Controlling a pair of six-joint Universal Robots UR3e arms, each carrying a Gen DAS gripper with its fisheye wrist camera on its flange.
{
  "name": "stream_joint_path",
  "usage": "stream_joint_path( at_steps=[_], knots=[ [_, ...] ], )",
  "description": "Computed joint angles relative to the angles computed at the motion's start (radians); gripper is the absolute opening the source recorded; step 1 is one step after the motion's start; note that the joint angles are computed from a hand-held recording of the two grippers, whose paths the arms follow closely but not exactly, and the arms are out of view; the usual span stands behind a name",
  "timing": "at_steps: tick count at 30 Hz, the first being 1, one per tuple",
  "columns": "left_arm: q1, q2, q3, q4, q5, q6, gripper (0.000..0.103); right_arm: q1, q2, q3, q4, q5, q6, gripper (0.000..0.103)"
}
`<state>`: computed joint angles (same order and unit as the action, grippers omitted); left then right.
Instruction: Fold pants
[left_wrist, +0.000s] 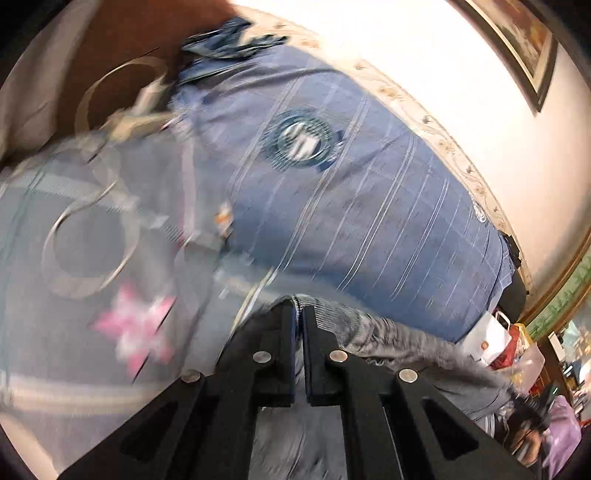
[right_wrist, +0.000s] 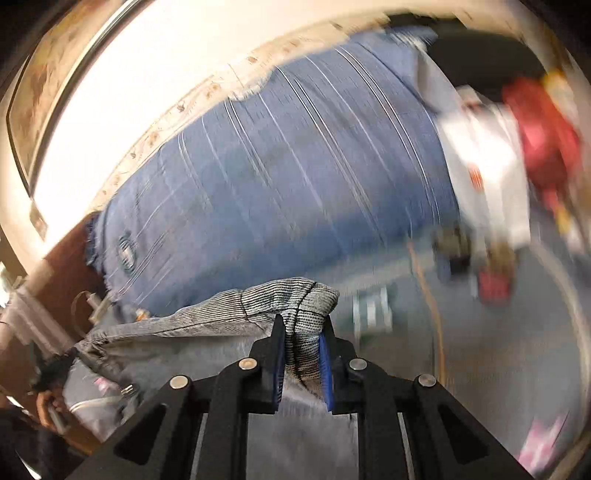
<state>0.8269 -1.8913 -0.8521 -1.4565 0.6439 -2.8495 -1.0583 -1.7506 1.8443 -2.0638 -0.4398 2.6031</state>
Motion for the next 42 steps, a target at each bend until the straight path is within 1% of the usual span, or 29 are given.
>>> stream_joint_path(
  at_steps=[1, 2, 3, 5, 6, 8, 9, 11, 12, 13, 14, 15, 16, 17, 19, 20, 22, 24, 26, 27, 31, 33, 34, 35, 37, 39, 40, 41, 42],
  knots=[
    [0.02, 0.042, -0.087, -0.018, -0.011, 0.058, 0.004, -0.036, -0.05, 0.075, 0.089, 0.004, -0.104, 0.017],
    [0.031, 0.082, -0.158, -0.083, 0.051, 0.161, 0.004, -0.064, -0.098, 0.17, 0.125, -0.032, -0.179, 0.017],
    [0.023, 0.103, -0.214, -0.064, 0.114, 0.183, 0.004, -0.085, -0.115, 0.267, 0.118, -0.08, -0.232, 0.017],
    [-0.007, 0.109, -0.265, -0.067, 0.264, 0.213, 0.004, -0.076, -0.065, 0.391, 0.002, -0.179, -0.205, 0.017],
    [-0.041, 0.098, -0.28, -0.042, 0.393, 0.183, 0.003, -0.06, -0.041, 0.419, -0.05, -0.209, -0.197, 0.017],
    [-0.077, 0.102, -0.305, -0.001, 0.507, 0.177, 0.003, -0.05, -0.038, 0.451, -0.082, -0.217, -0.203, 0.018],
    [-0.087, 0.115, -0.315, 0.012, 0.527, 0.179, 0.003, -0.057, -0.053, 0.445, -0.055, -0.201, -0.211, 0.018],
    [-0.085, 0.153, -0.313, 0.012, 0.495, 0.19, 0.003, -0.083, -0.088, 0.408, 0.022, -0.156, -0.232, 0.02],
    [-0.094, 0.174, -0.32, 0.043, 0.499, 0.176, 0.003, -0.092, -0.101, 0.389, 0.065, -0.141, -0.244, 0.025],
    [-0.105, 0.186, -0.318, 0.063, 0.508, 0.168, 0.004, -0.098, -0.109, 0.378, 0.097, -0.133, -0.25, 0.045],
    [-0.127, 0.207, -0.324, 0.098, 0.516, 0.164, 0.004, -0.098, -0.097, 0.356, 0.112, -0.14, -0.23, 0.073],
    [-0.143, 0.219, -0.329, 0.116, 0.52, 0.16, 0.005, -0.102, -0.093, 0.357, 0.114, -0.138, -0.216, 0.078],
    [-0.17, 0.226, -0.33, 0.136, 0.533, 0.153, 0.01, -0.115, -0.094, 0.367, 0.132, -0.125, -0.218, 0.078],
    [-0.216, 0.233, -0.332, 0.159, 0.558, 0.154, 0.014, -0.129, -0.075, 0.345, 0.217, -0.103, -0.227, 0.078],
    [-0.294, 0.243, -0.376, 0.245, 0.607, 0.153, 0.035, -0.171, -0.035, 0.297, 0.399, -0.066, -0.308, 0.078],
    [-0.344, 0.244, -0.402, 0.298, 0.658, 0.157, 0.039, -0.173, -0.015, 0.284, 0.443, -0.056, -0.323, 0.078],
    [-0.435, 0.21, -0.41, 0.367, 0.753, 0.155, 0.039, -0.143, 0.023, 0.253, 0.477, -0.082, -0.306, 0.078],
    [-0.514, 0.198, -0.462, 0.455, 0.849, 0.168, 0.039, -0.136, 0.073, 0.205, 0.626, -0.096, -0.336, 0.078],
    [-0.562, 0.184, -0.502, 0.53, 0.937, 0.178, 0.039, -0.166, 0.043, 0.245, 0.65, -0.116, -0.265, 0.078],
    [-0.588, 0.175, -0.526, 0.574, 0.974, 0.185, 0.039, -0.188, 0.045, 0.245, 0.72, -0.109, -0.289, 0.078],
    [-0.614, 0.148, -0.542, 0.614, 1.018, 0.194, 0.039, -0.252, 0.086, 0.208, 1.083, -0.061, -0.422, 0.078],
    [-0.616, 0.128, -0.524, 0.596, 1.016, 0.179, 0.039, -0.235, 0.081, 0.174, 1.132, -0.02, -0.399, 0.078],
    [-0.613, 0.124, -0.526, 0.595, 1.013, 0.175, 0.039, -0.212, 0.085, 0.166, 1.111, 0.007, -0.361, 0.078],
    [-0.61, 0.121, -0.53, 0.597, 1.009, 0.173, 0.04, -0.185, 0.081, 0.171, 1.039, 0.034, -0.268, 0.078],
    [-0.605, 0.113, -0.536, 0.603, 1.0, 0.166, 0.04, -0.115, 0.087, 0.252, 0.693, 0.071, 0.052, 0.078],
    [-0.595, 0.117, -0.551, 0.609, 0.983, 0.16, 0.04, -0.07, 0.131, 0.313, 0.427, 0.071, 0.292, 0.077],
    [-0.589, 0.116, -0.555, 0.612, 0.975, 0.159, 0.041, -0.056, 0.141, 0.323, 0.354, 0.067, 0.347, 0.067],
    [-0.585, 0.119, -0.561, 0.615, 0.967, 0.155, 0.041, -0.029, 0.151, 0.336, 0.228, 0.049, 0.405, 0.038],
    [-0.583, 0.118, -0.562, 0.616, 0.962, 0.152, 0.043, -0.015, 0.144, 0.335, 0.185, 0.028, 0.418, 0.023]
  ],
)
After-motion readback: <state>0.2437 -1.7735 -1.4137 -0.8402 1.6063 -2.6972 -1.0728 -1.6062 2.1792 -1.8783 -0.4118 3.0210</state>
